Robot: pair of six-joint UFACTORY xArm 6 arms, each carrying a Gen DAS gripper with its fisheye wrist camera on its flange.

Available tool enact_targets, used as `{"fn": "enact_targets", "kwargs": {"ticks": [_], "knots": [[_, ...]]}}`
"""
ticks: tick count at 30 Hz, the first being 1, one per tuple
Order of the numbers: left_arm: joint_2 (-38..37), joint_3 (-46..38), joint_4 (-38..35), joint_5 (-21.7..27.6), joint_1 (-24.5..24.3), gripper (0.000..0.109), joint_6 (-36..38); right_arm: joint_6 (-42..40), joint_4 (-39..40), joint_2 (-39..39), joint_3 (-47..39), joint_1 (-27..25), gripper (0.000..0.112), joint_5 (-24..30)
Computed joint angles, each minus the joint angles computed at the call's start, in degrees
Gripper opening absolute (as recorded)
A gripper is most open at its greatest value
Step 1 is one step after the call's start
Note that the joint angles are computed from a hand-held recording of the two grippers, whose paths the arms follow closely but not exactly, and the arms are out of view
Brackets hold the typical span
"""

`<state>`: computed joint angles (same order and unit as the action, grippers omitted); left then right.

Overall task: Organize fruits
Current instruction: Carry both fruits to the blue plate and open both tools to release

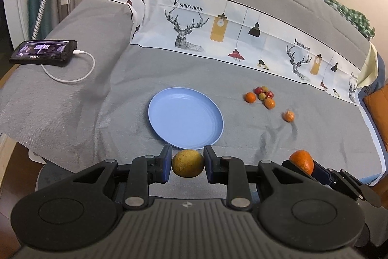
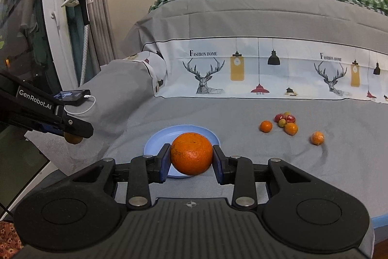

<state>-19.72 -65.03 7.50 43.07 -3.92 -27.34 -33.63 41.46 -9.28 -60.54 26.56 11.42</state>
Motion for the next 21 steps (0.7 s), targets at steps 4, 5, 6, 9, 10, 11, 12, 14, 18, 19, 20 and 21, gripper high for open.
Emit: {"fn": "enact_targets", "kwargs": {"ticks": [4, 5, 6, 9, 10, 11, 12, 14, 18, 19, 20, 21], "knots": [[0.14, 0.35, -0.76, 0.05, 0.8, 0.031, 1.3, 1.45, -0.86, 1.68, -1.47, 0.04, 0.037, 1.51], [0.32, 0.38, -1.08, -0.05, 1.09, 0.031, 1.6, 1.65, -1.19, 2.0, -1.67, 0.1, 0.037, 1.82], [0.76, 0.15, -1.59, -0.08, 1.39, 0.031, 1.97, 2.09, -1.69, 2.28, -1.89, 0.08, 0.037, 2.23], [2.38, -0.74, -2.98, -0.09, 2.33, 0.031, 3.46, 4.11, -3.96, 3.44, -2.94, -0.16, 0.037, 3.24], [2.98, -1.08, -3.34, -0.09, 2.57, 0.031, 3.98, 4.86, -4.78, 4.05, -3.5, -0.25, 0.037, 3.28], [3.65, -1.54, -3.63, -0.09, 2.75, 0.031, 4.43, 5.96, -5.89, 4.58, -3.87, -0.21, 0.037, 3.09], [4.45, -2.12, -3.69, -0.05, 2.97, 0.031, 4.69, 6.69, -6.58, 5.13, -4.29, -0.21, 0.037, 3.01], [6.11, -3.34, -4.25, -0.24, 3.51, 0.031, 5.55, 8.39, -8.42, 6.85, -5.87, -0.34, 0.037, 3.28], [10.12, -6.46, -5.22, -0.66, 4.39, 0.031, 7.7, 10.22, -10.94, 10.98, -9.61, -0.29, 0.037, 3.7], [11.37, -7.56, -5.37, -0.56, 4.6, 0.031, 8.19, 10.6, -11.43, 12.23, -10.81, -0.27, 0.037, 4.0], [12.92, -8.87, -5.62, -0.5, 4.81, 0.031, 8.84, 11.12, -12.08, 13.66, -12.23, -0.27, 0.037, 4.49], [14.19, -9.95, -5.85, -0.5, 4.97, 0.031, 9.39, 11.54, -12.62, 15.09, -13.7, -0.26, 0.037, 5.0]]}}
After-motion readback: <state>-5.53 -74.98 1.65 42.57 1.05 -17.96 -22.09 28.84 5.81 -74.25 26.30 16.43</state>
